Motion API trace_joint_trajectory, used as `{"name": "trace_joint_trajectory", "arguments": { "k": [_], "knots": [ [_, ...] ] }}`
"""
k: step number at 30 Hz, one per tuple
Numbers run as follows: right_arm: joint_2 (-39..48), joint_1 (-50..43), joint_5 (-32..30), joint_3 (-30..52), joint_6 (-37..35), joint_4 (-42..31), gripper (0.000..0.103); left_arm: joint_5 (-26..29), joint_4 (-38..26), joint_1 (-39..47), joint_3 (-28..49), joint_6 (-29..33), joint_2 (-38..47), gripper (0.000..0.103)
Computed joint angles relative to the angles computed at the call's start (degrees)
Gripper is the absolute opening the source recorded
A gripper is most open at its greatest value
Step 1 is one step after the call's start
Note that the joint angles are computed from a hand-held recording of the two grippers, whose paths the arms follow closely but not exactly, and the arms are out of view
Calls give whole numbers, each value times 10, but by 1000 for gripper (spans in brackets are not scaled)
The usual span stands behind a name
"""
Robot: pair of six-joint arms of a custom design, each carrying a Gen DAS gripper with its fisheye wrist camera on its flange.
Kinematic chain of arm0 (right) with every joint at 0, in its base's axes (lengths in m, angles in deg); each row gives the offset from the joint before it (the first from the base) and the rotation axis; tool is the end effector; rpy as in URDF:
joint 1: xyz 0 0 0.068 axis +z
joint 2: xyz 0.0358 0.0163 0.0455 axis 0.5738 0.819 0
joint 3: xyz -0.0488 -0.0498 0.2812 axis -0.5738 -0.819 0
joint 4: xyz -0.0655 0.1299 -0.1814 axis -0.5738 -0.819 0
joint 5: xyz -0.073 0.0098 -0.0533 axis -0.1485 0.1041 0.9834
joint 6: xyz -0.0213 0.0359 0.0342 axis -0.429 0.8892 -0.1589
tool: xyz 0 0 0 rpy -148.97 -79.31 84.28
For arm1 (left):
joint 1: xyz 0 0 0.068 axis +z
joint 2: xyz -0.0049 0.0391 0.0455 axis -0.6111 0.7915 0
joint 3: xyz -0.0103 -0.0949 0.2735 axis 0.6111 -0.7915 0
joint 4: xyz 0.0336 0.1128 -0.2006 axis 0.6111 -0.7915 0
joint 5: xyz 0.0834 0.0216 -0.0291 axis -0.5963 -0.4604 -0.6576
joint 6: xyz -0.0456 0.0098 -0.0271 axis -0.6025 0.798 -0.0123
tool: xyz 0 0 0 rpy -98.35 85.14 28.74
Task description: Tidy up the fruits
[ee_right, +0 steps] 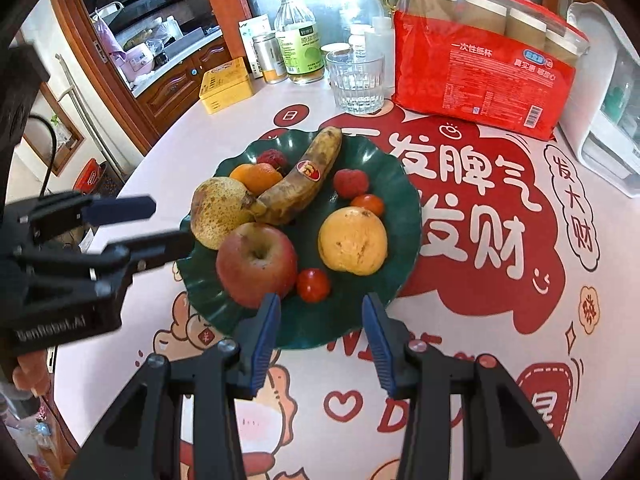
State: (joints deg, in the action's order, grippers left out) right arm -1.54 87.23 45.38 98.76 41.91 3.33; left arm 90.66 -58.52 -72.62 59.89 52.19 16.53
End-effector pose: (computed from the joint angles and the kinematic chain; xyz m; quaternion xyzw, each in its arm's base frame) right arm 0.1590 0.1887 0.2019 0.0329 0.9677 0.0775 0.2376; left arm 0.2368 -0.1668 0.2157 0.2834 0.9322 -0.0831 0.2091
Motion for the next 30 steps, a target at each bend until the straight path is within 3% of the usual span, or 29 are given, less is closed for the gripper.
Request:
{"name": "trace_joint_trajectory", "arguments": {
  "k": [8,16,21,30],
  "knots": [
    [-10,80,27,-4,84,-36,43,-12,10,-21,-109,-30,-88,54],
    [-24,201,76,6,229,-112,43,-34,-16,-77,-192,-104,-203,60],
    [-21,305,107,27,364,-183,43,-66,-57,-154,-227,-179,-285,64],
    [27,485,138,125,603,-353,44,-179,-180,-388,-221,-393,-381,76]
  ]
}}
